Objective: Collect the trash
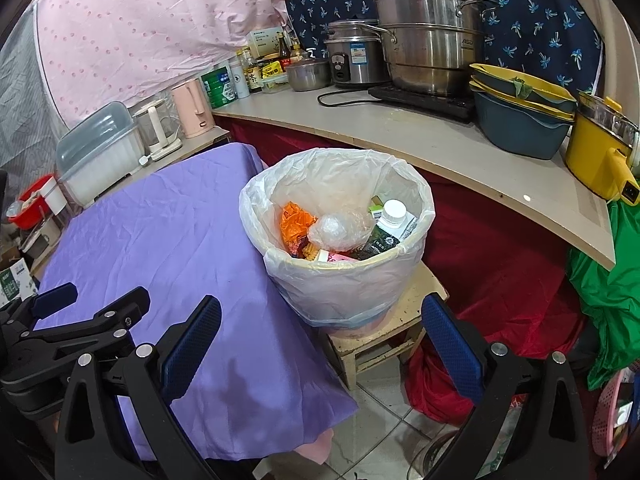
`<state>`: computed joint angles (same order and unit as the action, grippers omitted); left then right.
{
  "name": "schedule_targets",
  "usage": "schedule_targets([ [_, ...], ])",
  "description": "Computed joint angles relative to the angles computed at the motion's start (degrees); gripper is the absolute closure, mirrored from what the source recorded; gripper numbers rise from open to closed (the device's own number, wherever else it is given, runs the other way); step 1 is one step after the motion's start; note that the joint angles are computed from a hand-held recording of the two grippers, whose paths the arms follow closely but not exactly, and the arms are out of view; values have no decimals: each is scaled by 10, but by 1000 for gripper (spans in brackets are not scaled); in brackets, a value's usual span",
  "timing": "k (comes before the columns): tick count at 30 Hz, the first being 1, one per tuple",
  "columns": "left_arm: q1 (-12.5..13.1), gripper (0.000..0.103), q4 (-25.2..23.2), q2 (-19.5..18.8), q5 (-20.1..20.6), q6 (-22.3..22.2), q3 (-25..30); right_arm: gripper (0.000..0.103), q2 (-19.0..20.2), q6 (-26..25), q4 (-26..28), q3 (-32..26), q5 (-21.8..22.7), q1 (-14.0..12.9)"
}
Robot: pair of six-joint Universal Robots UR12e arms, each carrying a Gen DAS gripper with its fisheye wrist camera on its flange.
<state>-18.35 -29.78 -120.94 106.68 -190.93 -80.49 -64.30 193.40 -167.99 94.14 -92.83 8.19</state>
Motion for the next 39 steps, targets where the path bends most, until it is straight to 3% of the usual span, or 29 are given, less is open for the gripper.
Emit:
schedule_targets([
  [39,-4,9,-3,-5,17,-17,3,6,3,0,5,5,0,2],
])
